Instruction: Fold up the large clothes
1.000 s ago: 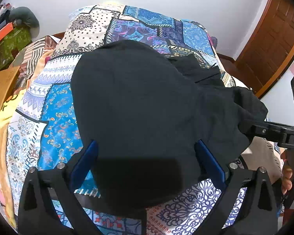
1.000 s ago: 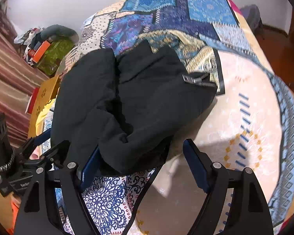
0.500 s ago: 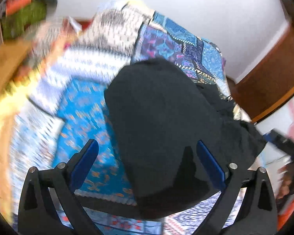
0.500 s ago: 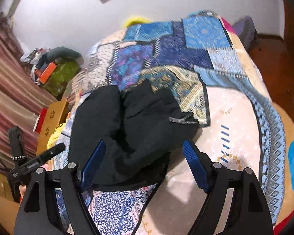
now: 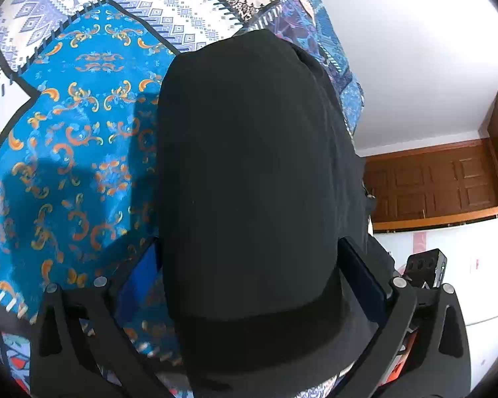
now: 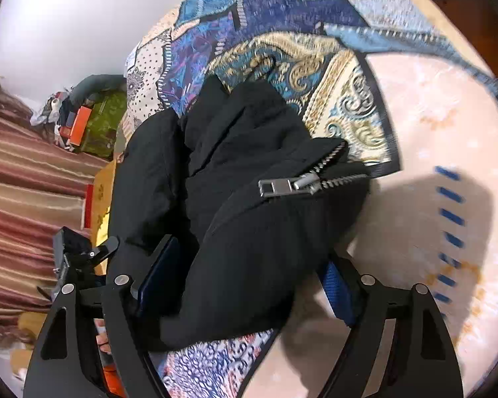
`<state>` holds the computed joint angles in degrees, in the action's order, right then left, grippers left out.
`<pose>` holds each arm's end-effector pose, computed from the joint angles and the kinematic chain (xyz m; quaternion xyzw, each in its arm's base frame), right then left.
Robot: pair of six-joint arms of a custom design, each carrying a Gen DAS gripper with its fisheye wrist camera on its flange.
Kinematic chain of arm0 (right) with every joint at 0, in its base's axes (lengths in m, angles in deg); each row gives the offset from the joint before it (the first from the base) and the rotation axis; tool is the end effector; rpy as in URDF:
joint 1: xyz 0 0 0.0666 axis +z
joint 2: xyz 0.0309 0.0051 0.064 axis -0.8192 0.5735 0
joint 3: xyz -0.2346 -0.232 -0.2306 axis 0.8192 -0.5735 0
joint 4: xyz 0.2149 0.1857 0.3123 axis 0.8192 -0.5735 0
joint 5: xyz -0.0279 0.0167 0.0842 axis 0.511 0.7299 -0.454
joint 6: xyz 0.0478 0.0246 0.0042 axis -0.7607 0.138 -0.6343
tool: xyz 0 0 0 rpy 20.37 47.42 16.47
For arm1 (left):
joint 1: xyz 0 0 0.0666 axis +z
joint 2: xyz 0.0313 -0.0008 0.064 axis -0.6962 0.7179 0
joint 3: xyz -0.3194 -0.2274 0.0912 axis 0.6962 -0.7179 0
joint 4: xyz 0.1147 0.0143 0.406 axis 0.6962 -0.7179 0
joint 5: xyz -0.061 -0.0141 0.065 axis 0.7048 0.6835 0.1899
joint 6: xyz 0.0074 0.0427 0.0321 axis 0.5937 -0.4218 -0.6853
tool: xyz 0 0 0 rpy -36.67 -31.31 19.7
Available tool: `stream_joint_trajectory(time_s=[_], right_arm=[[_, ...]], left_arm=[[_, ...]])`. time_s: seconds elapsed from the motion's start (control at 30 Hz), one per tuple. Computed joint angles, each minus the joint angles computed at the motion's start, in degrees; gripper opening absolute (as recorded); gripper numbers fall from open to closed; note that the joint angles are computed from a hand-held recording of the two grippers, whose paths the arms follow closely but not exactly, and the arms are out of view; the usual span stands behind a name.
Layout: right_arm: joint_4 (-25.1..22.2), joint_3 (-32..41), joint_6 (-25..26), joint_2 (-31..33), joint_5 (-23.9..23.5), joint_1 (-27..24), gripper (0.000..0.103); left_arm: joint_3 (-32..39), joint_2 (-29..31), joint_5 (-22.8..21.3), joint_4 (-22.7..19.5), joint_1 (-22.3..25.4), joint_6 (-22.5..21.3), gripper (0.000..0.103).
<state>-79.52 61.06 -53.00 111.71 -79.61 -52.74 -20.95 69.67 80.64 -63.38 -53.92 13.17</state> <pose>0.3826 0.0352 0.4074 0.0584 0.9349 0.3218 0.1376 0.4296 -0.0954 0.3465 -0.1719 0.8934 -0.3899 0.1423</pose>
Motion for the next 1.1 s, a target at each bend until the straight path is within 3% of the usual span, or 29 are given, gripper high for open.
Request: stream_joint_trajectory(time_s=[0.03, 0.13, 0.2, 0.33, 0.5, 0.63, 0.9, 1.1], right_arm=[[-0.1, 0.0, 0.0, 0.3, -0.7, 0.0, 0.058], [-0.6, 0.2, 0.2, 0.8, -1.3, 0.2, 0.038], [-0.6, 0.0, -0.4, 0.3, 0.1, 0.6, 0.030], [-0.4, 0.0, -0.9, -0.6, -1.0, 0.1, 0.014], [-0.7, 2.6, -0.5, -1.2, -0.3, 2.0, 0.010], [-1.3, 6.3, -0.7, -0.9, 3.2, 5.7, 0.009], [4.7, 13.3, -3.8, 1.0, 7.7, 12.3, 0.009], [9.9, 17.0, -6.2, 5.1, 9.8, 16.3, 0.009]], left_arm=[[0.2, 0.4, 0.1, 0.1, 0.0, 0.2, 0.103], [1.2, 1.5, 0.6, -0.4, 0.0, -0.1, 0.103], [1.8, 1.7, 0.6, -1.1, -0.1, -1.1, 0.103], [3.8, 1.4, -2.9, -3.9, -1.1, -4.7, 0.093], [7.6, 0.0, -8.6, -8.4, -3.4, -10.7, 0.084], [10.6, -1.5, -10.5, -10.3, -3.2, -13.1, 0.079], [16.8, -3.7, -11.4, -10.4, 2.2, -17.9, 0.078], [20.5, -1.4, -7.6, -10.3, 8.6, -21.5, 0.078]])
